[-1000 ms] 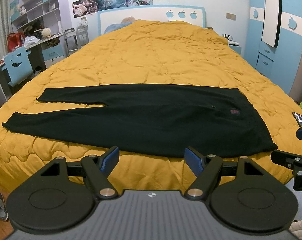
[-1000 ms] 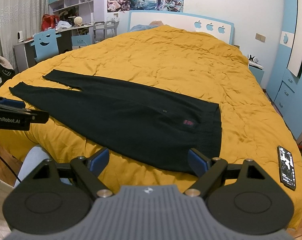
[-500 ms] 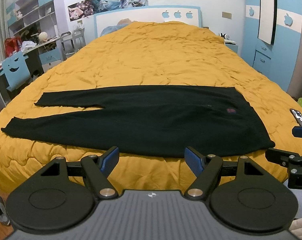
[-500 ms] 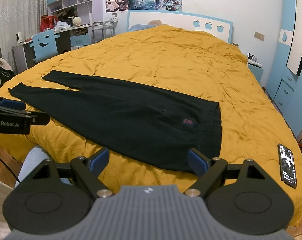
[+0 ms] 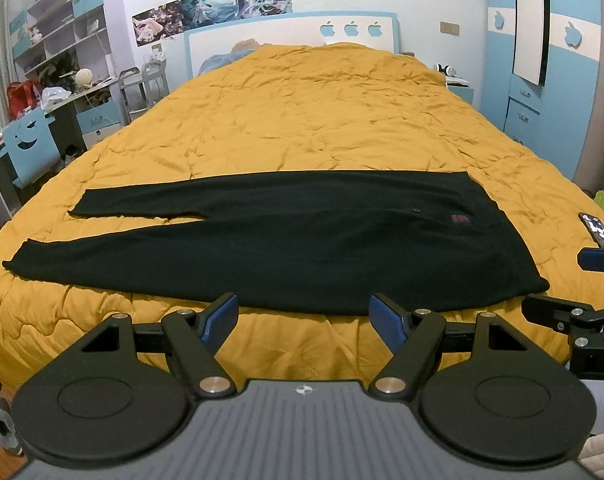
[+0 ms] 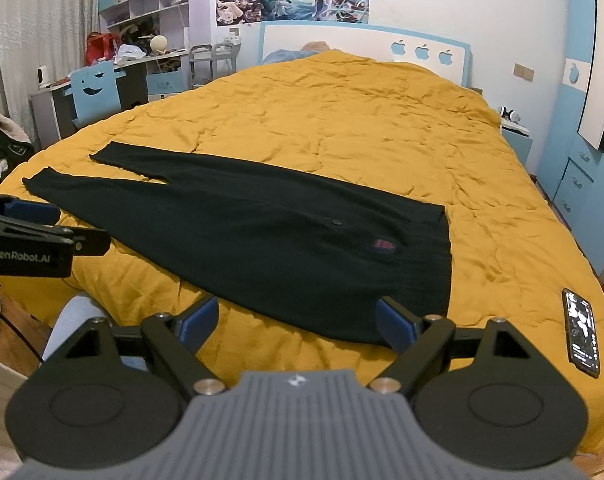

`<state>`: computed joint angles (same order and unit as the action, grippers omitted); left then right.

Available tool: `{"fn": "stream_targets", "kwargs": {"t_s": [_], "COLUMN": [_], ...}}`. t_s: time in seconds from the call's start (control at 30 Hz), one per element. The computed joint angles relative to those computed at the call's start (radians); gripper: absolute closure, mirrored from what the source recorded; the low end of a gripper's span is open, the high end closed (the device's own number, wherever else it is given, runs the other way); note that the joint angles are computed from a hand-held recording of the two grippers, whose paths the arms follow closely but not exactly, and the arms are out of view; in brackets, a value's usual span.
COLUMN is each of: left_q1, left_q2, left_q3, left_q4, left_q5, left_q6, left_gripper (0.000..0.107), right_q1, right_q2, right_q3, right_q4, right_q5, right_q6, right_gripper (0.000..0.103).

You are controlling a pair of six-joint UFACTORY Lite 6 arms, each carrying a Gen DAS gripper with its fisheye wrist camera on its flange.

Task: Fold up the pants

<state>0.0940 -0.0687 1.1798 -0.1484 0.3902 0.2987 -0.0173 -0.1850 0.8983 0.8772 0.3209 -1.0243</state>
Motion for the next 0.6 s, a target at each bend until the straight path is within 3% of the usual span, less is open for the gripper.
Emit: {"fn": "stream_targets", "kwargs": {"t_s": [0.6], "left_q1": [-0.003], "left_q2": [-0.004], "left_q3": [-0.005], "left_q4": [0.008], "left_q5": [-0.004], "left_q6": [-0.008], "left_gripper": [0.020], "right_q1": [0.011], "right_q2": [0.011], "right_q3": [0.005], "right_q4": [0.017], "right_q5": [0.001], "right_q6": [-0.011], "right_gripper": [0.021]}}
